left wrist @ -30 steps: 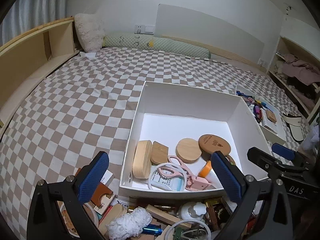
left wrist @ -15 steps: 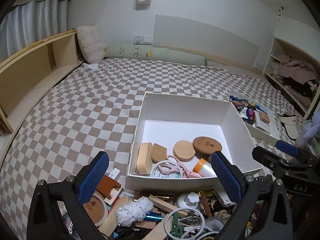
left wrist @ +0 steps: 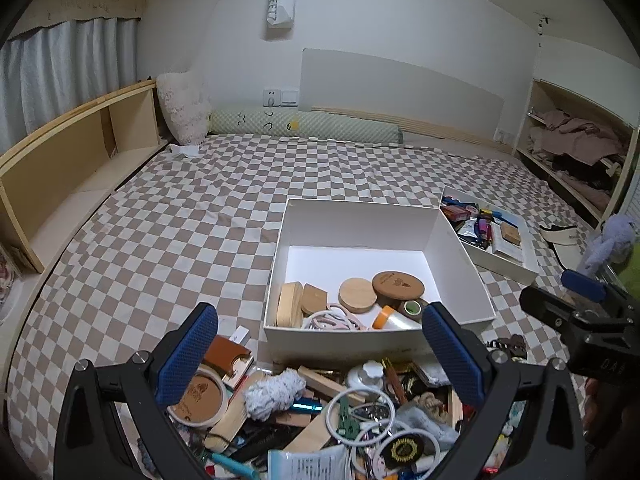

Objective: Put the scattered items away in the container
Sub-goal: 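Withdraw the right gripper from the white box back over the pile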

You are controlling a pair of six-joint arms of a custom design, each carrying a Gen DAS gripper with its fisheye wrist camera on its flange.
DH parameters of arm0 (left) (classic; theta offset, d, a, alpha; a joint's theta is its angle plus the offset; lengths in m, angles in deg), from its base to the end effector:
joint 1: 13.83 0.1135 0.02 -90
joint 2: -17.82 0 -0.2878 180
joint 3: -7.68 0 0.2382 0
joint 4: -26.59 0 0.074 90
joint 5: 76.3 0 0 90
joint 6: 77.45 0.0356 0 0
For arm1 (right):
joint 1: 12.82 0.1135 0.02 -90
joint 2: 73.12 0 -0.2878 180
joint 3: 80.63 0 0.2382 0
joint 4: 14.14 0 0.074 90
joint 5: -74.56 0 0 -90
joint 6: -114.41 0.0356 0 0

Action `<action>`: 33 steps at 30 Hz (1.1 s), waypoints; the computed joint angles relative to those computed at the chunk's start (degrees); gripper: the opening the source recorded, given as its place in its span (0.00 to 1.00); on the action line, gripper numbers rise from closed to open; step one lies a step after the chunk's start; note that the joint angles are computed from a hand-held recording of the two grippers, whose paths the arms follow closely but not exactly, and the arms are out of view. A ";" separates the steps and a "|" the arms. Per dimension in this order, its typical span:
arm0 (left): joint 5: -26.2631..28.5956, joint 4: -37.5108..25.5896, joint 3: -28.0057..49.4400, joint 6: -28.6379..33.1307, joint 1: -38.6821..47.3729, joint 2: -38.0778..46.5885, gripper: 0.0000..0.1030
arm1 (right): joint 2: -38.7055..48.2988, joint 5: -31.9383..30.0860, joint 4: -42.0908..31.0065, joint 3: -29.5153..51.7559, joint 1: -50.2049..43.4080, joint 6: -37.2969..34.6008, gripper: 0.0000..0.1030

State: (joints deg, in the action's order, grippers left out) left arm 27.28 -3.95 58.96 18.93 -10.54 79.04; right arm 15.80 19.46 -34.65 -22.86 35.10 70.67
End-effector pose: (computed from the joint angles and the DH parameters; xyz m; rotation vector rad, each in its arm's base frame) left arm 0.1988 0.0031 0.2541 0.1847 2.2524 -0.1800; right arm 0.2044 0.1960 0.1971 0.2140 2.2611 0.0917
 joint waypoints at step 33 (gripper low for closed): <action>21.79 -17.75 -15.10 27.26 27.30 -22.16 1.00 | 1.96 12.48 -9.11 -7.89 22.96 24.49 1.00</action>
